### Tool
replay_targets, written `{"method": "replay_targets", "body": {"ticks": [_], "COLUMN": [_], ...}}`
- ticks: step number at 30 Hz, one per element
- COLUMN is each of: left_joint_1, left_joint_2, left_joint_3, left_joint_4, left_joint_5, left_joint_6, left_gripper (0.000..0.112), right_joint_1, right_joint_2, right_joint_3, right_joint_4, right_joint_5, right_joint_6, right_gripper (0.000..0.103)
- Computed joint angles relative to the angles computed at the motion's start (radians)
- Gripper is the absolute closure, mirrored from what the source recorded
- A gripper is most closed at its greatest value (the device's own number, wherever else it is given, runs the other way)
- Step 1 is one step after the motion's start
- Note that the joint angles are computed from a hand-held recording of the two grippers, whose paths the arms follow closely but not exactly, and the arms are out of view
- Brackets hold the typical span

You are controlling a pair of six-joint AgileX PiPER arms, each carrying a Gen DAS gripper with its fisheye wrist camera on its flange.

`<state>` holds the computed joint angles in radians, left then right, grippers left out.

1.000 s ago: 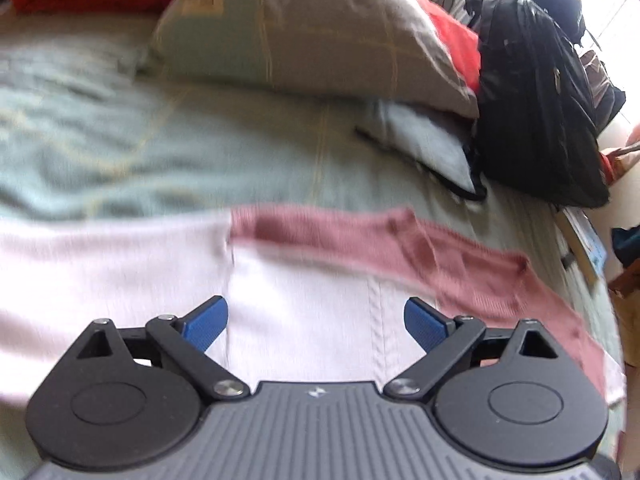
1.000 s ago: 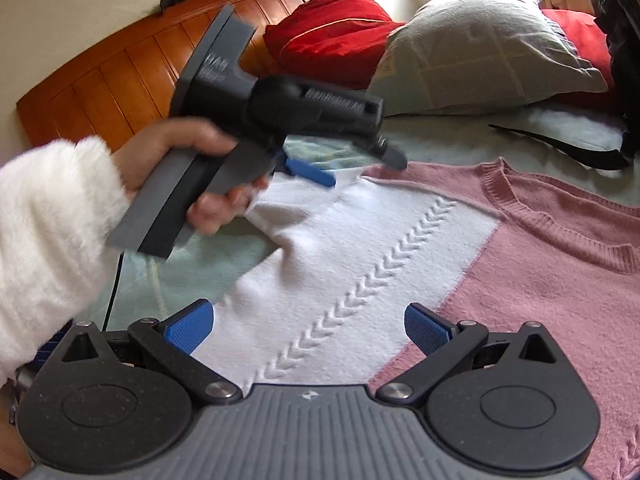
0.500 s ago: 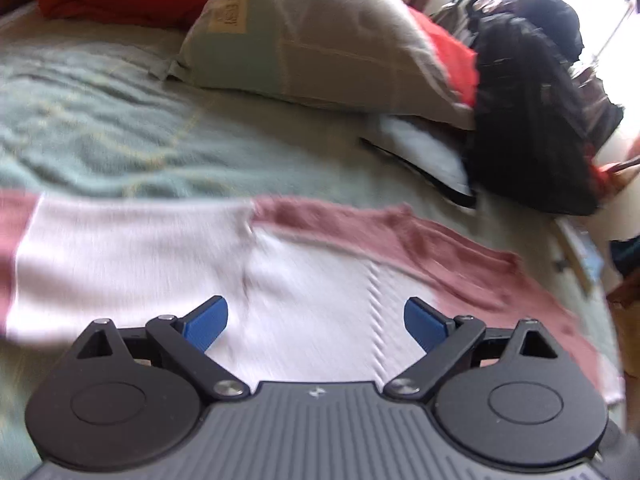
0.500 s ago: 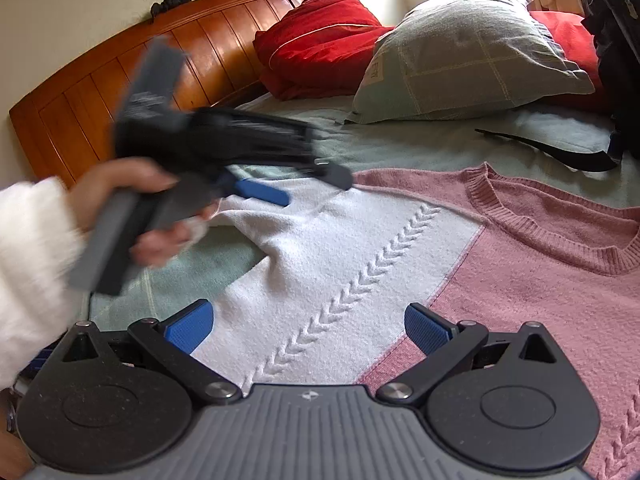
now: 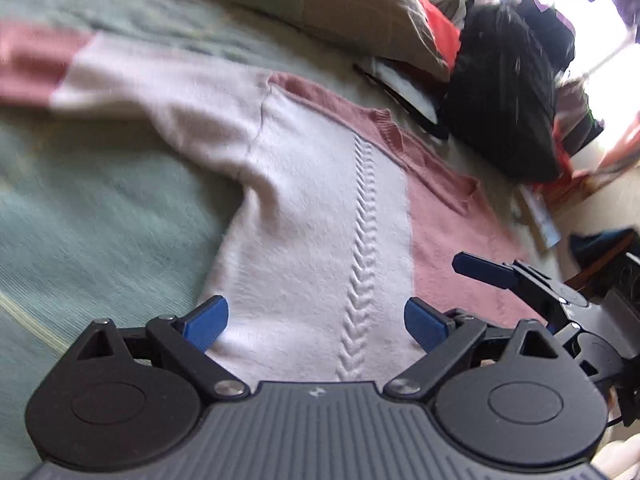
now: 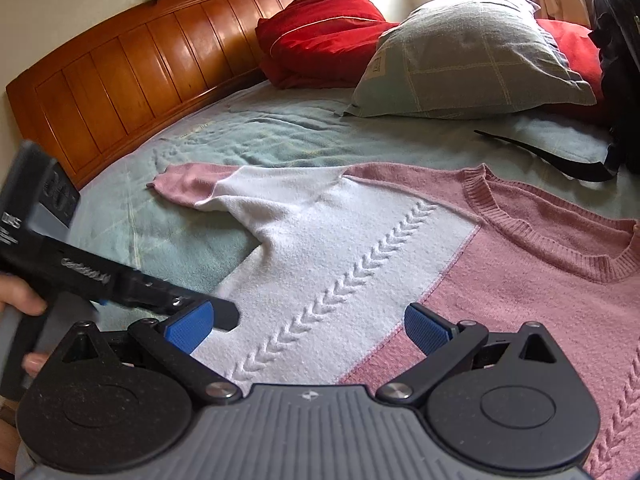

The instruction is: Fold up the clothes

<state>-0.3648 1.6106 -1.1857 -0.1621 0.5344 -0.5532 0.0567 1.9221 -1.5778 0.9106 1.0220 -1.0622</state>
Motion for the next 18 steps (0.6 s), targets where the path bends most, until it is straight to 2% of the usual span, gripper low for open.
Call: {"method": "replay_targets", "body": {"ticks": [1, 3, 6, 8, 10, 11, 13, 14, 15, 17, 18], "left_joint_1": [-0.008, 0.003, 0.029, 0.036, 0.042, 0.048, 0.065, 0.063, 0.056, 0.062, 0.072], "left_joint_2": [0.004, 0.014, 0.108, 0.212, 0.308, 0.338, 0.335, 0.316, 0.31, 0.301, 0.277], "left_joint_3": [-0.046, -0.116, -0.263, -0.365, -0.448, -0.461, -0.406, -0.351, -0.318, -0.28, -0.235], "left_joint_4": [0.085, 0.255, 0.51, 0.665, 0.755, 0.764, 0.747, 0.781, 0.824, 0.809, 0.812], "left_joint_5": [0.05, 0.078, 0.165, 0.25, 0.341, 0.355, 0.292, 0.247, 0.24, 0.239, 0.198], "left_joint_6": [-0.05, -0.126, -0.251, -0.279, -0.276, -0.272, -0.285, -0.313, -0.341, -0.345, -0.374], "left_gripper": [0.018, 0.018, 0.018, 0.018, 0.02, 0.021, 0.024, 0.023, 0.022, 0.021, 0.021], "right_joint_1": [0.0, 0.001, 0.004, 0.006, 0.008, 0.008, 0.005, 0.003, 0.002, 0.004, 0.005], "right_joint_2": [0.0, 0.001, 0.003, 0.009, 0.018, 0.023, 0.035, 0.043, 0.052, 0.063, 0.068], "right_joint_3": [0.0, 0.002, 0.006, 0.004, -0.004, -0.008, -0.02, -0.027, -0.035, -0.047, -0.051], "right_joint_4": [0.001, 0.002, 0.005, 0.002, -0.007, -0.011, -0.016, -0.015, -0.017, -0.027, -0.033], "right_joint_5": [-0.001, -0.005, -0.013, -0.018, -0.023, -0.025, -0.024, -0.022, -0.019, -0.018, -0.018], "right_joint_6": [0.001, 0.002, 0.003, 0.008, 0.018, 0.024, 0.036, 0.044, 0.055, 0.073, 0.081], "right_gripper": [0.0, 0.0, 0.0, 0.0, 0.0, 0.0, 0.0, 0.0, 0.0, 0.0, 0.0]}}
